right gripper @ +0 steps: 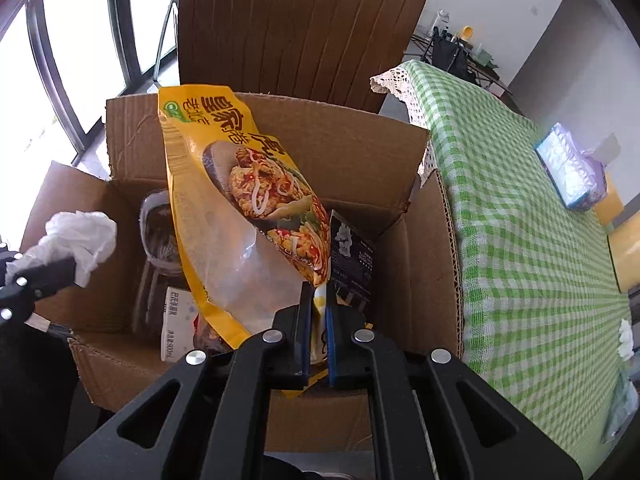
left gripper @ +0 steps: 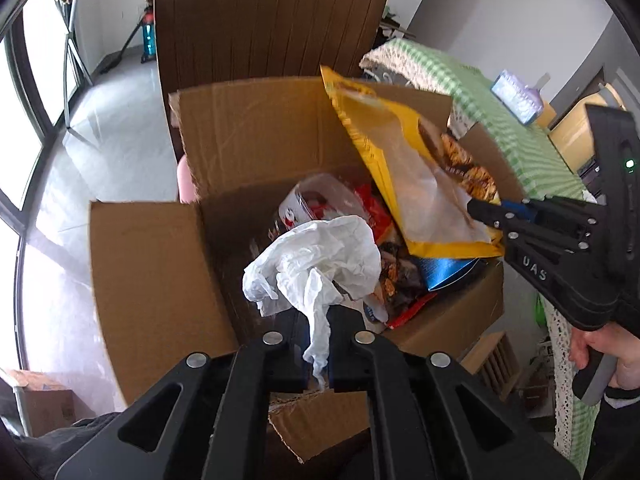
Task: Collect trash
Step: 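Open both grippers to drop the yellow bag and tissue into the box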
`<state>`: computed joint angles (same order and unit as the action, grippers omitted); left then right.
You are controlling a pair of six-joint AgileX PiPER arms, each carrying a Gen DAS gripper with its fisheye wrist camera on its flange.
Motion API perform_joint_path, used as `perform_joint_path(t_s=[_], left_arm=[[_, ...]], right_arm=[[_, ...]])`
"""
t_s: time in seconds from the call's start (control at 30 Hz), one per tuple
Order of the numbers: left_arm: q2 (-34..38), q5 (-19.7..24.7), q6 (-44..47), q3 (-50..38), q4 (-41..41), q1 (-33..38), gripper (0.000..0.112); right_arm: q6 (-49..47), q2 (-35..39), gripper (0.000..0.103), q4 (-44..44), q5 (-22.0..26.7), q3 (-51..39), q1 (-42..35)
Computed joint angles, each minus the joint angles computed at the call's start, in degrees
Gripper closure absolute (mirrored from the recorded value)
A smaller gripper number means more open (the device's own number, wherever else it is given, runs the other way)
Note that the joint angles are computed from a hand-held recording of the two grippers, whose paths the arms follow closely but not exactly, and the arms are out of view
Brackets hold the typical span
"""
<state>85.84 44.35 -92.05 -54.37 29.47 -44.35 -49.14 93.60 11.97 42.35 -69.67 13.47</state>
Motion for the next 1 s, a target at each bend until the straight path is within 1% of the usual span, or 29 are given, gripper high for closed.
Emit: perform_joint_path(t_s=[0.03, 0.07, 0.1, 0.13, 0.17, 0.2, 0.23, 0.3, 0.37, 0.4, 0.43, 0.47, 0.5, 0.53, 0.6, 0.63, 0.73, 0.8, 0.9, 0.93, 1.0], left_arm=[[1.55, -2.32, 2.25, 0.22, -2.11, 1.37, 0.093], [2.94, -3.55, 3.85, 0.09, -3.41, 2.13, 0.084], [4.10, -3.31, 4.11, -0.24, -3.59, 2.61, 0.067], [4.05, -2.47, 2.23, -0.12, -2.28, 2.32, 0.065], [2.92, -2.94, -0.76, 0.92, 0.05, 1.96, 0.064], [1.51, -3.68, -3.31, 2.04, 2.06, 1.78, 0.057], [0.13, -2.73, -4.74, 2.57, 3.18, 1.67, 0.055], [-2.38, -0.04, -6.54, 3.18, 5.06, 1.33, 0.055], [-4.65, 2.75, -8.13, 3.56, 6.12, 1.37, 0.055], [-5.80, 4.39, -8.67, 3.48, 6.16, 1.42, 0.055], [-6.51, 5.15, -9.00, 3.48, 6.27, 1.77, 0.055], [-7.37, 5.71, -9.42, 3.70, 6.43, 2.12, 0.055], [-8.13, 6.29, -9.97, 3.98, 6.69, 2.20, 0.055], [-8.49, 6.80, -11.04, 4.36, 7.23, 1.78, 0.055], [-9.35, 7.66, -11.07, 4.65, 6.94, 1.23, 0.055], [-10.02, 7.96, -10.83, 4.98, 6.76, 0.93, 0.055], [-10.98, 10.19, -12.31, 4.99, 7.88, -0.87, 0.055], [-11.38, 12.06, -12.94, 4.55, 8.28, -1.94, 0.055], [-11.52, 14.46, -13.84, 3.35, 8.84, -3.58, 0.055], [-11.62, 15.74, -14.12, 2.77, 8.99, -4.21, 0.055], [-12.19, 17.97, -15.20, 1.99, 9.57, -5.68, 0.055]], right_arm=[[-2.00, -0.24, 0.093, 0.65, -0.61, 1.09, 0.57], [-3.23, -0.44, 0.090, 0.30, -1.07, 2.21, 1.49], [-4.76, -0.63, 0.088, 0.45, -1.06, 2.94, 1.90], [-6.13, -0.71, 0.088, 1.45, -0.44, 3.22, 2.19], [-7.62, -0.26, 0.087, 2.91, 1.22, 2.76, 1.94], [-8.75, -0.12, 0.087, 4.03, 1.54, 2.78, 2.04], [-9.64, -0.30, 0.087, 4.46, 1.59, 3.18, 2.42], [-11.33, 0.30, 0.087, 4.89, 4.46, 2.44, 3.10], [-11.54, 3.47, 0.088, 5.21, 10.98, -0.34, 3.37], [-11.20, 4.71, 0.089, 5.01, 12.35, -0.38, 3.59], [-10.64, 5.28, 0.089, 3.47, 11.43, 0.70, 4.47], [-9.09, 5.51, 0.088, 1.01, 8.22, 2.64, 5.55], [-7.57, 5.69, 0.086, -0.02, 6.01, 3.66, 5.83], [-6.24, 6.06, 0.080, -0.58, 5.20, 3.82, 5.69], [-5.37, 5.89, 0.041, -1.70, 5.62, 3.42, 5.30], [-7.17, 5.02, 0.037, -0.55, 6.19, 3.28, 4.42], [-11.74, 3.33, 0.036, 3.94, 11.27, 0.21, 0.84], [-13.60, 2.04, 0.031, 6.26, 13.85, -1.92, -1.61], [-15.19, 0.87, 0.029, 8.66, 15.40, -4.75, -3.82], [-14.58, 0.67, 0.029, 8.92, 15.16, -5.64, -4.21], [-12.23, 1.39, 0.029, 10.60, 16.45, -9.07, -5.33]])
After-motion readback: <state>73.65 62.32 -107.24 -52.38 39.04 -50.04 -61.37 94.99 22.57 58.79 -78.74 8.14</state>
